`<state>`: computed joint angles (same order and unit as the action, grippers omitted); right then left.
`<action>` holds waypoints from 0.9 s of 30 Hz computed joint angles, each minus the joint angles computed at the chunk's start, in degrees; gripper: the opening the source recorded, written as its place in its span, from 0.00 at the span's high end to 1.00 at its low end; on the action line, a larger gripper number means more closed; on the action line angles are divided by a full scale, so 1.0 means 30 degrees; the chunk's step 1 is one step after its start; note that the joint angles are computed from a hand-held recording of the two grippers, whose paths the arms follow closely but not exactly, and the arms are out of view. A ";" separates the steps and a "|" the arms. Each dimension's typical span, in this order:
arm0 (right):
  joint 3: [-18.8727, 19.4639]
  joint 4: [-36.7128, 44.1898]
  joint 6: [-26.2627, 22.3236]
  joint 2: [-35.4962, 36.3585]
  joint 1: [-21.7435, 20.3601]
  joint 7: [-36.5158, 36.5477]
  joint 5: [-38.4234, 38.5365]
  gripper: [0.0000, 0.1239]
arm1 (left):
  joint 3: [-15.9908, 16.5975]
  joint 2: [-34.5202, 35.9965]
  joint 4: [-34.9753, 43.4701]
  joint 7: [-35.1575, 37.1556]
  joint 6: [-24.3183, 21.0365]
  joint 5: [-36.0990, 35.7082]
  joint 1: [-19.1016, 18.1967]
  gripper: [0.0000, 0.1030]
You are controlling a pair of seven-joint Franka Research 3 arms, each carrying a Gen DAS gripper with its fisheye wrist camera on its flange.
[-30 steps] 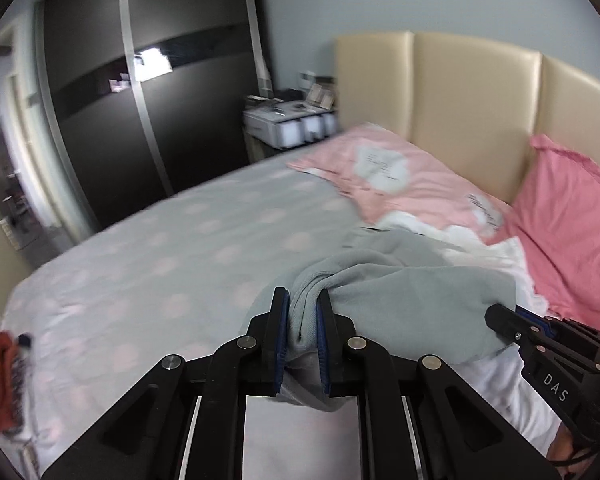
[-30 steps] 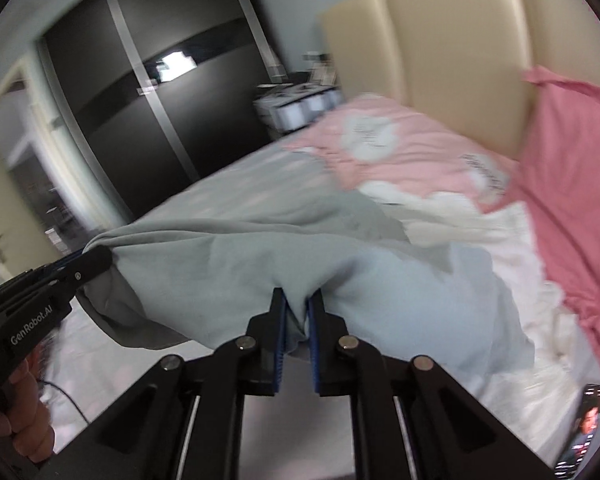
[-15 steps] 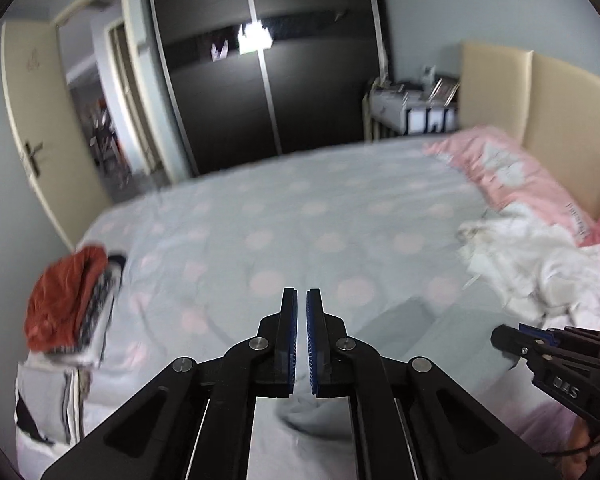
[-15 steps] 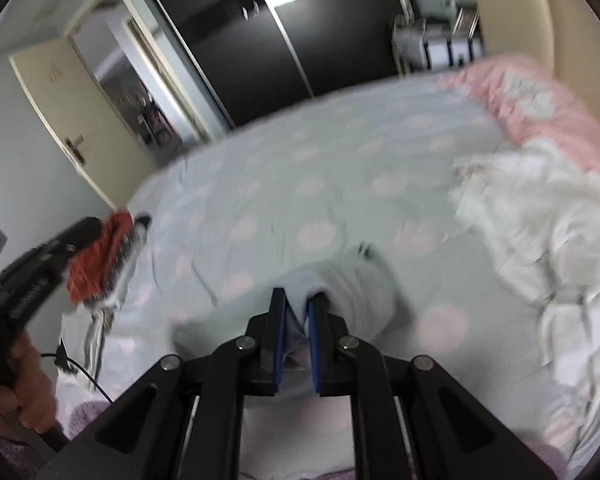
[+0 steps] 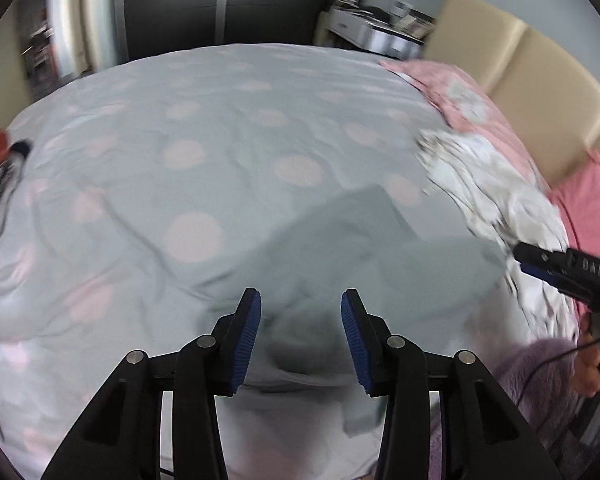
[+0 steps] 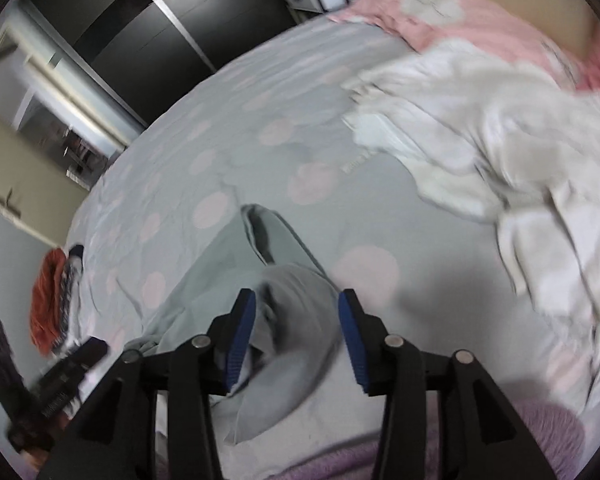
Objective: Fold clothes
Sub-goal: 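Lay the grey-green shirt flat on the bed and open both grippers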
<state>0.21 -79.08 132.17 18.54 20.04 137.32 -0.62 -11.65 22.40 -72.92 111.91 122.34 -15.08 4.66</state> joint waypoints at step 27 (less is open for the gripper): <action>0.0102 0.0049 0.1083 0.1867 0.0816 -0.2863 0.0727 0.95 | 0.0739 0.0579 -0.1777 -0.0085 0.0369 0.5428 -0.2223 0.90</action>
